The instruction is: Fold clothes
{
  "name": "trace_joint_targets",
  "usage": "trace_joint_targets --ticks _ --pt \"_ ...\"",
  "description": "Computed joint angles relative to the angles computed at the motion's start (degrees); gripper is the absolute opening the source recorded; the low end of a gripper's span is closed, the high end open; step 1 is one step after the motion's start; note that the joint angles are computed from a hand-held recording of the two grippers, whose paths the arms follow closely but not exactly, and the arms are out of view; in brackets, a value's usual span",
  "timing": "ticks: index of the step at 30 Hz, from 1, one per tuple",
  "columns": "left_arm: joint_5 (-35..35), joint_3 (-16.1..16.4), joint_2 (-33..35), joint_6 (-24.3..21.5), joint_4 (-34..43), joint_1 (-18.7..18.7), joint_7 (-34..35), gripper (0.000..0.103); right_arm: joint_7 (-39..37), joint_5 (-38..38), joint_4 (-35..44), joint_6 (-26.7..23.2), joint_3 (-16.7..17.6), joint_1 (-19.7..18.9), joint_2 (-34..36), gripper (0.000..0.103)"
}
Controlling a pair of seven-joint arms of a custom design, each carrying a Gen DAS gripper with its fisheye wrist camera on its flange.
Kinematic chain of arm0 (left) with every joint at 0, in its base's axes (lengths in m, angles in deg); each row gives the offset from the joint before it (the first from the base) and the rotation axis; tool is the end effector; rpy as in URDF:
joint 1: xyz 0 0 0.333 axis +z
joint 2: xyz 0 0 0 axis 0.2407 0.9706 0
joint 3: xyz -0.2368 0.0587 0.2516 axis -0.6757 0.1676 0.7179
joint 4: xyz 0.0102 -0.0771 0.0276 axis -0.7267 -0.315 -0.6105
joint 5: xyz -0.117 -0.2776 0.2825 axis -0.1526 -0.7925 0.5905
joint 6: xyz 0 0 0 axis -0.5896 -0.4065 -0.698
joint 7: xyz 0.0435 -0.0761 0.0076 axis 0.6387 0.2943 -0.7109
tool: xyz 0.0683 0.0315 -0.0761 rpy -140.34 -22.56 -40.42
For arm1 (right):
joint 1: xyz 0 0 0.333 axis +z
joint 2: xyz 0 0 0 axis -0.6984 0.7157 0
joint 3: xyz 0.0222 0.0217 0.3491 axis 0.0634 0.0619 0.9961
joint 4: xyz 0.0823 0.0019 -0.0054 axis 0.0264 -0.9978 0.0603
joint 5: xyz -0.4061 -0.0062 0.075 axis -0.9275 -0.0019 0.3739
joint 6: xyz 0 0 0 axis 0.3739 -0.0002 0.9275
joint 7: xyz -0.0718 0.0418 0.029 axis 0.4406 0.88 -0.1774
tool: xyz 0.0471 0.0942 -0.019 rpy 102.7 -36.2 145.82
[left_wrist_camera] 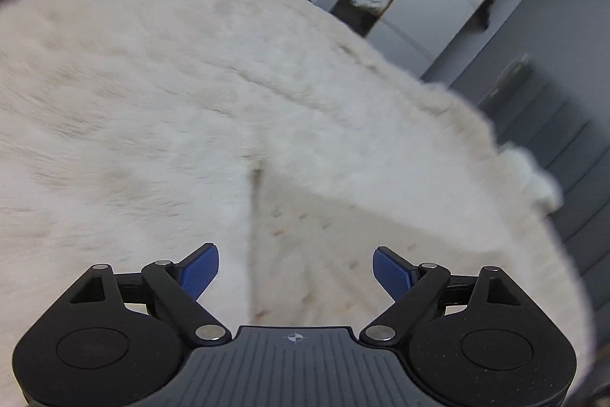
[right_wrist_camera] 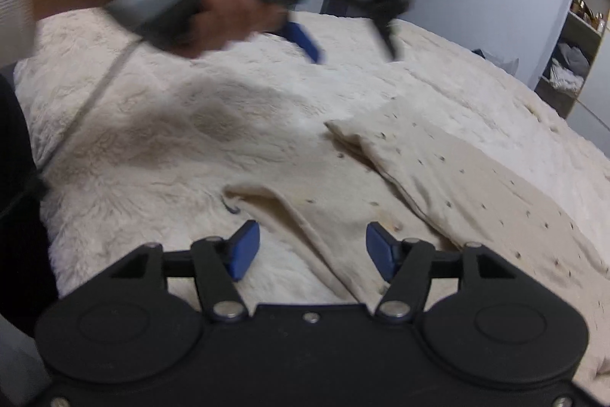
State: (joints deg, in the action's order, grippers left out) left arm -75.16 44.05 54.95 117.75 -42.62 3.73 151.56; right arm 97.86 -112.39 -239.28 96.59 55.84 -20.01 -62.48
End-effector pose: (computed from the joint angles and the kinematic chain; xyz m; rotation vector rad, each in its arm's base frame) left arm 0.6092 -0.2581 0.4825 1.8056 -2.0505 1.4082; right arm 0.2260 0.1992 0.5088 -2.0828 1.1705 -0.9152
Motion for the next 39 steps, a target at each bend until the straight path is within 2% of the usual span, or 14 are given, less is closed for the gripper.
trace_joint_targets --ticks 5,9,14,17,19,22,26,29,30,31,32,33,35,39 --pt "-4.8 0.03 3.48 -9.78 2.54 2.88 2.47 0.085 0.95 -5.4 1.05 1.0 6.21 -4.29 3.39 0.064" --pt "-0.45 0.42 6.42 -12.56 5.13 2.83 -0.05 0.085 7.04 -12.72 3.02 2.77 13.71 -11.61 7.18 0.065" --pt "-5.97 -1.27 11.39 -17.92 8.71 5.53 -0.99 0.085 15.66 -21.28 4.57 4.71 19.91 -18.71 7.73 0.063" --pt "-9.81 -2.32 15.19 -21.09 11.63 7.29 -1.26 0.084 19.45 -24.28 4.24 5.44 20.17 -19.48 7.23 0.059" --pt "-7.54 -2.12 17.56 -22.94 14.49 7.37 -2.68 0.082 21.82 -27.81 3.68 6.75 20.88 -20.86 6.19 0.058" --pt "-5.45 -2.7 20.94 -25.55 18.73 8.3 -4.34 0.08 20.15 -30.68 2.92 5.23 18.65 -18.34 5.66 0.056" --pt "-2.0 -3.4 22.51 -25.69 21.03 7.99 -4.85 0.081 19.43 -31.9 1.79 2.32 15.99 -15.2 5.12 0.056" --pt "2.28 -3.72 22.93 -24.88 22.45 6.69 -3.81 0.08 22.74 -36.04 3.64 2.76 17.6 -17.57 7.51 0.055" --pt "2.98 -3.75 22.61 -23.37 22.07 6.13 -3.97 0.067 24.05 -37.71 4.34 2.76 18.17 -18.27 8.33 0.05" --pt "3.77 -3.71 22.77 -22.78 22.2 5.86 -4.55 0.046 26.24 -41.95 5.95 3.72 19.49 -20.63 10.08 0.043" --pt "4.57 -3.67 22.96 -22.26 22.38 5.62 -5.18 0.034 26.89 -43.33 6.52 3.67 19.47 -20.99 10.98 0.038" --pt "5.21 -3.63 23.24 -21.93 22.47 5.5 -6.14 0.012 27.35 -44.49 7.02 3.32 19.07 -20.82 11.93 0.025" --pt "4.54 -4.47 23.84 -21.69 22.47 6.22 -6.97 0.006 25.52 -42.39 7.71 0.96 16.55 -18.09 13.84 0.005" --pt "-6.84 -9.16 21.73 -22.39 20.27 11.03 0.59 0.005 29.35 -43.91 7.29 -0.67 12.85 -15.46 11.04 0.004"
